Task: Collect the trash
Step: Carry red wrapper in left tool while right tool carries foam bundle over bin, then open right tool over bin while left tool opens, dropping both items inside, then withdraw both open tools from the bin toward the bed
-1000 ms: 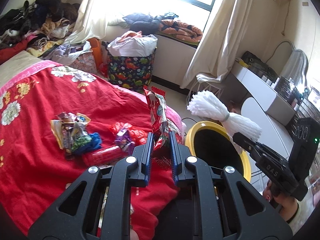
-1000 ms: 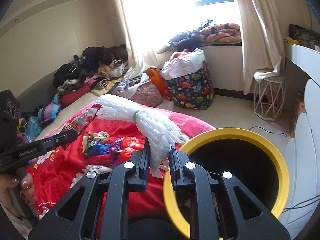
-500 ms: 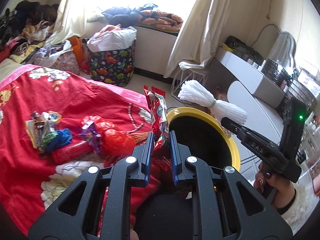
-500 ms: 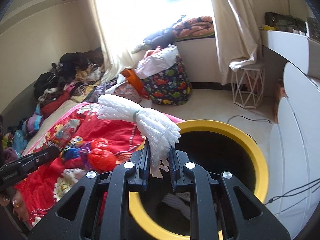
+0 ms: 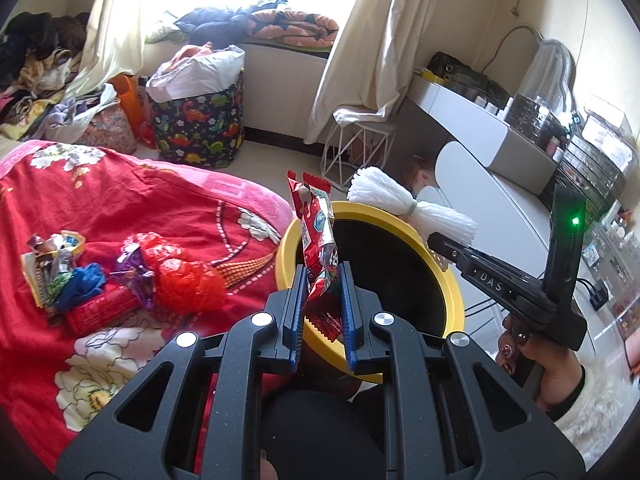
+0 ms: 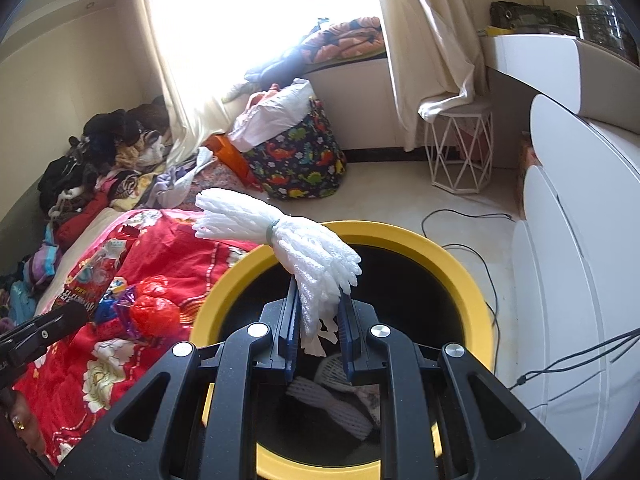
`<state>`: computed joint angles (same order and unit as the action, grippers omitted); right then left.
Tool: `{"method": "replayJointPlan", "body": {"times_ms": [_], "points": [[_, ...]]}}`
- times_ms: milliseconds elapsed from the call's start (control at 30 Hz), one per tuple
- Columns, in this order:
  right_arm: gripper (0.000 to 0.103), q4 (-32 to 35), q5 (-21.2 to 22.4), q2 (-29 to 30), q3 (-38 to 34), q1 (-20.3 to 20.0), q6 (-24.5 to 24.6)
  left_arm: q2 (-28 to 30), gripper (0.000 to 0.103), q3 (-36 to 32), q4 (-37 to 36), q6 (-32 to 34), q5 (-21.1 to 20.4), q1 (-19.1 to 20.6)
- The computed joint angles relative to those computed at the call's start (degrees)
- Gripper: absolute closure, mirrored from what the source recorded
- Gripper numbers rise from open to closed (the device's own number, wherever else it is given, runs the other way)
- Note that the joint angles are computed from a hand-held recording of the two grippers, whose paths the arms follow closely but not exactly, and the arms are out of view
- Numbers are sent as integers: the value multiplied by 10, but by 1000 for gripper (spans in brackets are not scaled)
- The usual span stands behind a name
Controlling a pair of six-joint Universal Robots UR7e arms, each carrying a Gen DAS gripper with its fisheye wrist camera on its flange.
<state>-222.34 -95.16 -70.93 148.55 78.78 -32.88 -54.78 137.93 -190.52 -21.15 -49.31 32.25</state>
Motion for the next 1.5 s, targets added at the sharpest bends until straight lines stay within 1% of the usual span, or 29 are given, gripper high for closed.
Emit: {"method": "replayJointPlan", "body": {"times_ms": [233, 433, 533, 567, 600, 633, 667, 700, 733, 767, 800, 833, 867, 900, 1000, 1100, 1267, 1500], "points": [[87, 4, -5, -9, 2, -22, 5, 26, 92, -21, 5, 15, -20, 8], [87, 8, -15, -10, 1, -31, 6, 56, 92, -46, 10, 38, -42, 20], [84, 24, -19, -12, -2, -35, 8, 74, 92, -61, 14, 48, -53, 28], [81, 31, -22, -12, -3, -37, 7, 77, 92, -64, 15, 50, -56, 30], [70, 34, -30, -10, -6, -36, 7, 82, 92, -68, 16, 52, -56, 31], [63, 24, -39, -4, -6, -36, 10, 88, 91, -72, 15, 52, -53, 32], [54, 23, -38, -3, -5, -40, 15, 93, 83, -77, 13, 57, -58, 37], [54, 23, -36, -3, -5, -43, 19, 97, 72, -82, 15, 61, -63, 41], [53, 24, -39, -3, -5, -43, 23, 102, 66, -87, 15, 63, -60, 43], [50, 25, -43, -2, -7, -43, 24, 104, 54, -89, 16, 63, -58, 43], [47, 25, -44, -2, -8, -42, 25, 106, 45, -91, 14, 64, -59, 45], [45, 18, -42, -3, -7, -43, 26, 106, 41, -90, 9, 64, -60, 45], [43, 14, -41, -3, -6, -43, 27, 107, 31, -88, 1, 62, -57, 44], [42, 11, -38, -3, -5, -43, 27, 106, 24, -85, -4, 61, -55, 43], [38, -12, -31, 0, -1, -42, 25, 104, 16, -76, -16, 55, -37, 35], [34, -26, -17, 1, 4, -40, 27, 98, 11, -64, -31, 49, -19, 27], [32, -46, -8, 6, 9, -27, 17, 84, 11, -45, -50, 37, 13, 17], [30, -68, 16, 8, 20, -12, 5, 60, 11, -22, -72, 20, 57, 2]]}}
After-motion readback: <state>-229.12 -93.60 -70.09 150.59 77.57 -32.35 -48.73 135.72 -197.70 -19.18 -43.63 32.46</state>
